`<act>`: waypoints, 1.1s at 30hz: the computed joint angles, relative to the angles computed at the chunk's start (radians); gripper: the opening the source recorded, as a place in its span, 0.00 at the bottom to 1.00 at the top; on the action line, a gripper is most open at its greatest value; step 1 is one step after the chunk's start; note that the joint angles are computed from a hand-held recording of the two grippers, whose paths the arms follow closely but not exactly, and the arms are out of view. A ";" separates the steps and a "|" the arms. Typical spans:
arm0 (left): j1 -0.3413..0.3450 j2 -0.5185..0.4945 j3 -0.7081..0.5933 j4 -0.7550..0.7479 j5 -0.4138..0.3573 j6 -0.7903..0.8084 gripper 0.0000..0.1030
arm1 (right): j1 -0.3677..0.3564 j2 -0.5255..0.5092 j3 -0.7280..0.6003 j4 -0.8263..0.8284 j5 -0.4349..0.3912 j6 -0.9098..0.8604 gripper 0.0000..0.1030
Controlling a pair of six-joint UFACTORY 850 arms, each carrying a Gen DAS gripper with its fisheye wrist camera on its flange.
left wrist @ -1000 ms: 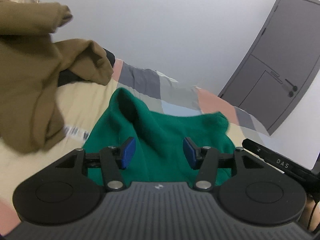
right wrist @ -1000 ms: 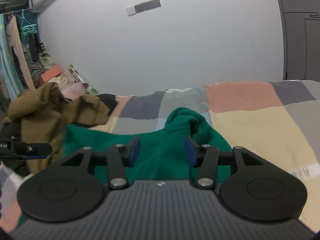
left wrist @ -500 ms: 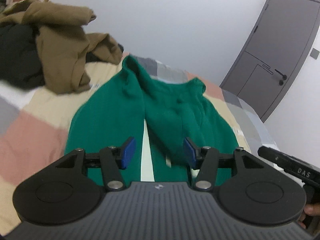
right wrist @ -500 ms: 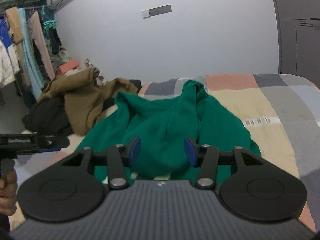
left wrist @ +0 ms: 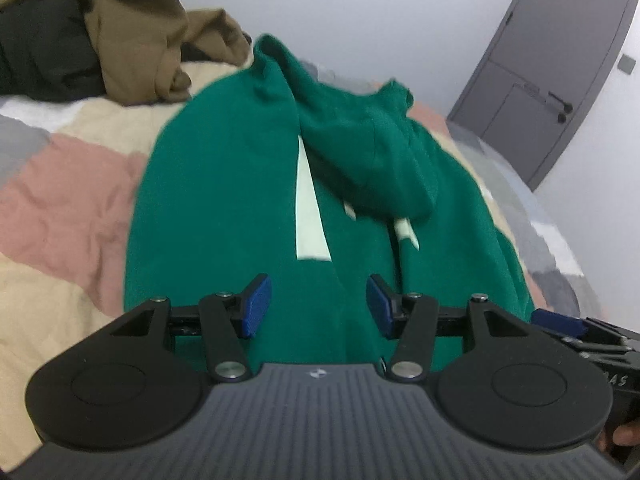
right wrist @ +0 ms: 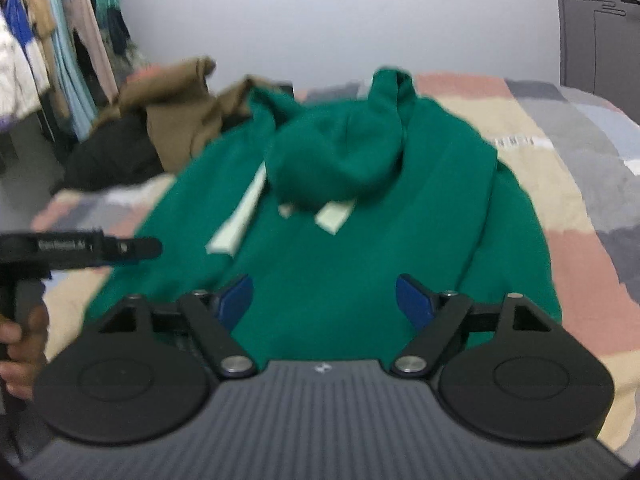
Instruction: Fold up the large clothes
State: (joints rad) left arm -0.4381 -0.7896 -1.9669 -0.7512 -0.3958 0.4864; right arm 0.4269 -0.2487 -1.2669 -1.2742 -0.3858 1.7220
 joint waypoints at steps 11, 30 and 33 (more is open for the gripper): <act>-0.037 -0.089 -0.102 0.141 -0.096 -0.021 0.57 | -0.026 -0.069 -0.058 0.446 -0.034 -0.337 0.85; -0.070 -0.033 -0.006 0.708 0.068 -0.551 0.06 | 0.034 -0.064 -0.048 0.208 -0.180 -0.254 0.09; -0.043 -0.002 0.013 0.759 0.107 -0.644 0.06 | 0.028 -0.019 -0.025 0.135 -0.170 -0.185 0.09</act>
State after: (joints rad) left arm -0.4807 -0.7919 -1.9537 0.0074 -0.2885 -0.1574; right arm 0.4554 -0.2681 -1.2918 -1.1389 -0.5562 1.5372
